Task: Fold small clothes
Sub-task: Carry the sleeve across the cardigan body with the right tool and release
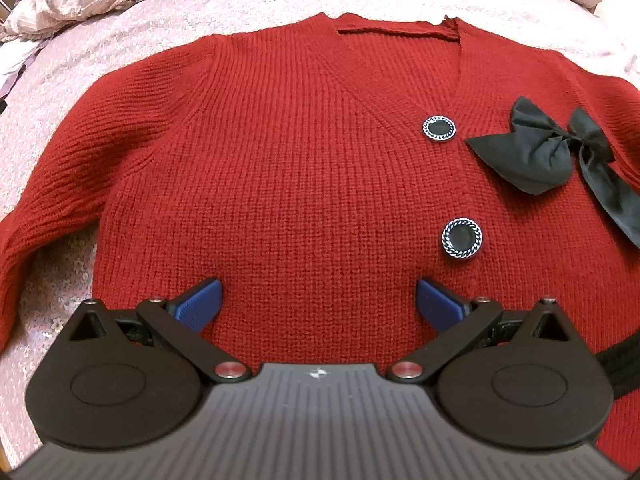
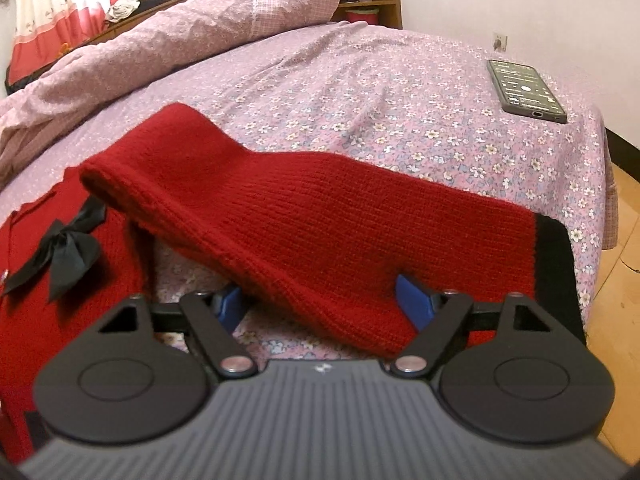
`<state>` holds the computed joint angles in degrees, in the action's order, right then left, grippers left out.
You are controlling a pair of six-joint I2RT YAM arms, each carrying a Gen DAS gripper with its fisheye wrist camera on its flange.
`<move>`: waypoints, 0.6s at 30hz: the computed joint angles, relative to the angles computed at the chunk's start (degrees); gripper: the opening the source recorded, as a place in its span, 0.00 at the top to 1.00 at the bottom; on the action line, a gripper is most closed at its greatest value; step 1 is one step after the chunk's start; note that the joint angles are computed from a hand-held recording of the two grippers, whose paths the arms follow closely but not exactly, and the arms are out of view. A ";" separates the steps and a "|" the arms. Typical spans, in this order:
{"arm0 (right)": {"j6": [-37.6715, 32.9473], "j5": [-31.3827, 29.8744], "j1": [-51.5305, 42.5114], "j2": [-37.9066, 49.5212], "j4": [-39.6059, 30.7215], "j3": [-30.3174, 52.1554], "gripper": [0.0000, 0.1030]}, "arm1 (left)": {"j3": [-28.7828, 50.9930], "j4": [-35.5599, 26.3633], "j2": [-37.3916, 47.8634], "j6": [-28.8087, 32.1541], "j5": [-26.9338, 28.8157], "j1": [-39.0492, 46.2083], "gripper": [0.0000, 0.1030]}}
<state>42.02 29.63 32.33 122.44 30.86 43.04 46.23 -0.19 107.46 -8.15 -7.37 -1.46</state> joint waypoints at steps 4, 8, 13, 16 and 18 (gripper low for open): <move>0.69 1.57 0.59 -0.54 -0.12 -1.35 0.26 | -0.20 0.29 -0.14 0.23 0.13 0.03 0.00; 0.79 1.95 0.06 0.09 0.69 -1.60 0.26 | -0.29 0.25 -0.30 0.20 0.22 0.11 0.00; 0.29 3.28 0.14 -1.03 -0.81 -1.16 0.53 | 0.37 -1.53 -0.83 0.24 0.23 0.09 0.00; -0.55 2.48 -0.45 -1.66 -0.28 -1.79 0.58 | 1.19 -2.69 -0.59 -0.04 0.07 0.02 0.00; -0.17 2.00 -0.85 -1.47 0.99 -2.49 0.58 | 1.38 -3.18 -0.67 -0.33 0.04 -0.07 0.00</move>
<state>41.85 31.62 31.48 120.97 31.85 40.55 47.61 -3.37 106.79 -8.48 -7.33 -1.53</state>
